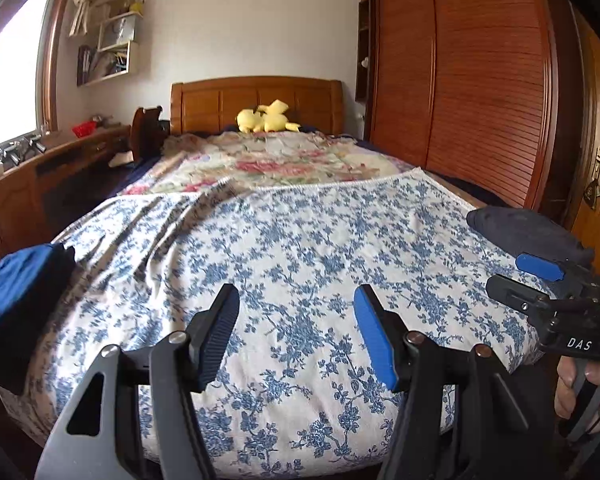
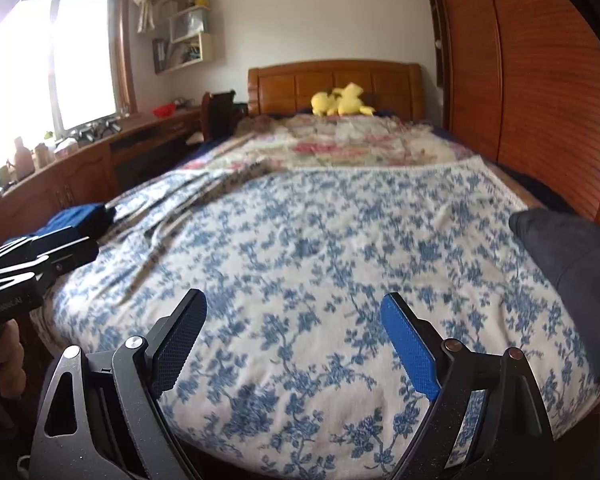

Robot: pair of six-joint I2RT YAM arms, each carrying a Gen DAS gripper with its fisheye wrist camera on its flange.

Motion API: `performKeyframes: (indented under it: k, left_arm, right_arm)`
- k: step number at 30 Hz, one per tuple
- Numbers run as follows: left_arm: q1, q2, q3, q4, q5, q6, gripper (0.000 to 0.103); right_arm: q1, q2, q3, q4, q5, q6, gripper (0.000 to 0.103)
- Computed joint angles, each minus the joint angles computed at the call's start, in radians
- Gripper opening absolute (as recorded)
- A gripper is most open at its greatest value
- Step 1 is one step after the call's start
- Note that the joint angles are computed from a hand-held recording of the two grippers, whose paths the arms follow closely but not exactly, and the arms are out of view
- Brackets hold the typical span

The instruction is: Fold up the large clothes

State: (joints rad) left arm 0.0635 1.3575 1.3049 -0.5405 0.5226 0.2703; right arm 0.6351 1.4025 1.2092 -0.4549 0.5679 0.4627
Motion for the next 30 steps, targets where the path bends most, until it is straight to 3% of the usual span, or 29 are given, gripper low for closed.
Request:
performKeyframes:
  k: [13,22,30]
  left_arm:
    - [0.077,-0.097,0.057,-0.049,0.088,-0.021,0.059]
    - [0.15,-0.139,0.063,-0.029,0.126,-0.042,0.059]
    - [0.184,-0.139,0.028,-0.012,0.12,-0.039,0.059]
  right_arm:
    - [0.126,-0.06,0.086,-0.039,0.14,-0.02,0.091]
    - [0.183,-0.087,0.11,-0.045,0.245,-0.04,0.091]
    - [0.177,-0.103,0.091,-0.054,0.278,-0.02,0.091]
